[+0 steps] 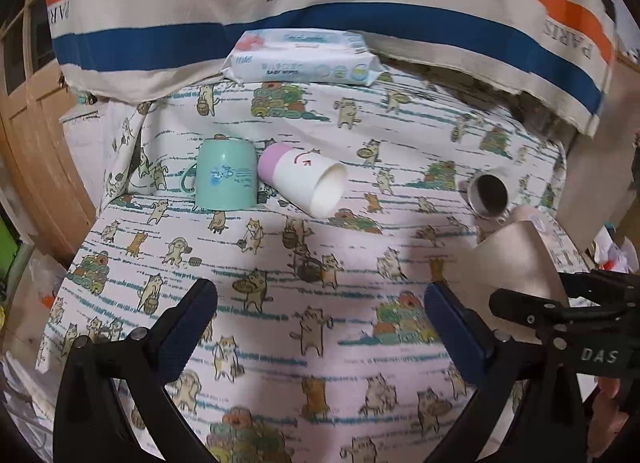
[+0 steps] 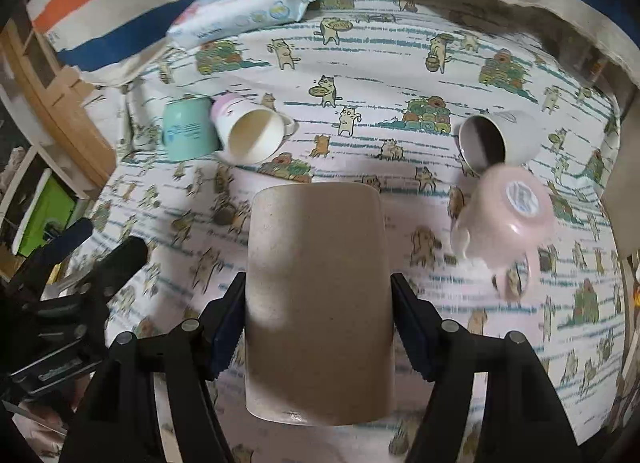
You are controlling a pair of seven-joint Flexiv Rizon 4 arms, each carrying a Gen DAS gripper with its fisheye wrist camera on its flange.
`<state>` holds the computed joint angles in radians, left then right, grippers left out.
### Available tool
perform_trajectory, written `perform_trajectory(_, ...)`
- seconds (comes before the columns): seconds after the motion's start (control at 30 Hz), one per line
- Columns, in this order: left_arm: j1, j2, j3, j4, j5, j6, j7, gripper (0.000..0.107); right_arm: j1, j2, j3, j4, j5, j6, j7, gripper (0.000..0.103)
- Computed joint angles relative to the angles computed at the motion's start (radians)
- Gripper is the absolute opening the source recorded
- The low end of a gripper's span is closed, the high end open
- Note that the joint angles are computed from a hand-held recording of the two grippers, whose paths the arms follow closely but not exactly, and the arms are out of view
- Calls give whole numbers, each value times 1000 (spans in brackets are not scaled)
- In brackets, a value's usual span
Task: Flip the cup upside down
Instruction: 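Lift the beige cup with the right tool toward the left tool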
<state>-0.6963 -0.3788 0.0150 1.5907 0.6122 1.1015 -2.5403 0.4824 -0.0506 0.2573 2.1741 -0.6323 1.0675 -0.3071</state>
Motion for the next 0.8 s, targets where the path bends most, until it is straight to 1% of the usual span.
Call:
perform_trajectory(0.07, -11, 12, 0, 15, 12, 2, -10, 103, 1, 33, 13, 35, 5, 12, 23, 70)
perform_trajectory(0.2, -17, 21, -11, 32, 20, 5, -24, 103, 3, 54, 32, 73, 14, 14, 60, 70)
perform_trajectory(0.33, -16, 17, -22, 44, 7, 5, -25, 103, 7, 44, 38, 95, 62, 29, 68, 70)
perform_trajectory(0.57, -18, 12, -25, 59, -6, 2, -22, 103, 14, 4, 27, 123, 67, 82, 116, 70)
perform_trajectory(0.8, -20, 3, -24, 50, -11, -32, -10, 103, 25, -42, 12, 122, 91, 103, 102, 70)
